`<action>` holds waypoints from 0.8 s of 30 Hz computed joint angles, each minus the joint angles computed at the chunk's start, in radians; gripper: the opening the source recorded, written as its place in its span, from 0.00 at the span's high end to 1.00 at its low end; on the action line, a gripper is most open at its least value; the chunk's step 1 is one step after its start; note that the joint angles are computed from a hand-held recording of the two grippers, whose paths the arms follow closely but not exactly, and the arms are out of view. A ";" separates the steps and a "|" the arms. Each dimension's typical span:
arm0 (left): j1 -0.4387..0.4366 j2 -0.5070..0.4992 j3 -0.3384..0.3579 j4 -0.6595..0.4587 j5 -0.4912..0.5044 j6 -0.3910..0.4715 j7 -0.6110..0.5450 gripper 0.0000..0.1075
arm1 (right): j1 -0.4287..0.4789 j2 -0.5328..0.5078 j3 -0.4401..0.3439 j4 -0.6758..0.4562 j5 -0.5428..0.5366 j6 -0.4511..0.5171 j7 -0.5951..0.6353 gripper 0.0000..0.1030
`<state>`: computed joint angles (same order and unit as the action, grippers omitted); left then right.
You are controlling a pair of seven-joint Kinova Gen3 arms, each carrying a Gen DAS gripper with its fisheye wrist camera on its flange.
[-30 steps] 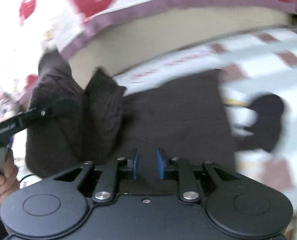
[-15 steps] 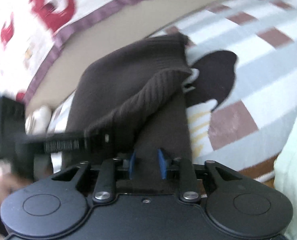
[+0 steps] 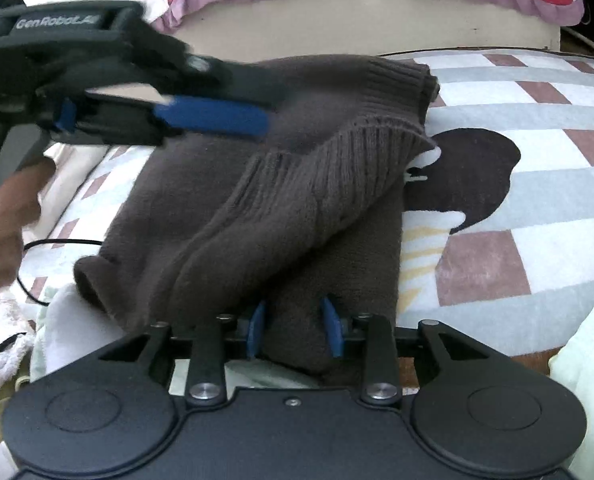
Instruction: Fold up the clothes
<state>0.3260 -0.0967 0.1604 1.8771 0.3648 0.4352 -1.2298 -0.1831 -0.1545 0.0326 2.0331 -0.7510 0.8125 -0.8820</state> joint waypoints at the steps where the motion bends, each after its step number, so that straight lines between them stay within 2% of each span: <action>1: -0.046 -0.021 0.019 0.007 -0.041 0.034 0.012 0.66 | -0.033 -0.004 0.033 -0.001 0.008 0.005 -0.001 0.61; 3: -0.139 -0.044 0.068 0.010 -0.122 0.112 0.013 0.66 | -0.058 -0.010 0.043 -0.012 0.056 0.017 -0.020 0.61; 4: -0.185 -0.058 0.099 0.020 -0.163 0.142 0.017 0.66 | -0.056 -0.006 0.020 -0.023 0.097 0.017 -0.030 0.60; 7: -0.313 -0.067 0.238 0.023 -0.285 0.206 0.014 0.68 | 0.005 0.004 -0.114 -0.062 0.219 0.010 -0.104 0.58; 10: -0.407 -0.090 0.377 0.041 -0.407 0.216 0.064 0.66 | 0.059 -0.001 -0.212 -0.109 0.305 0.041 -0.226 0.57; 12: -0.468 -0.090 0.469 0.042 -0.488 0.222 0.145 0.66 | 0.026 -0.021 -0.210 -0.136 0.371 0.059 -0.308 0.57; 14: -0.471 -0.075 0.505 0.039 -0.567 0.229 0.226 0.66 | -0.027 -0.055 -0.181 -0.157 0.424 0.064 -0.389 0.57; 15: -0.445 -0.065 0.496 0.039 -0.606 0.231 0.266 0.66 | -0.046 -0.071 -0.173 -0.167 0.449 0.065 -0.428 0.57; 17: -0.360 -0.043 0.425 0.031 -0.641 0.226 0.298 0.65 | -0.080 -0.097 -0.149 -0.173 0.455 0.040 -0.471 0.56; 21: -0.217 -0.016 0.240 0.022 -0.587 0.167 0.244 0.62 | -0.115 -0.045 -0.207 -0.239 0.533 0.022 -0.560 0.49; 23: -0.166 -0.015 0.147 0.039 -0.516 0.125 0.204 0.62 | -0.158 0.014 -0.231 -0.280 0.578 0.017 -0.608 0.42; 24: -0.134 -0.013 0.102 0.046 -0.497 0.109 0.202 0.65 | -0.167 0.047 -0.257 -0.304 0.606 0.018 -0.640 0.30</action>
<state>0.1924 -0.1094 0.2619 1.9227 -0.1325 0.5446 -1.0278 -0.3502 -0.1072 -0.2246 1.7292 -0.1446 0.8301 -1.5219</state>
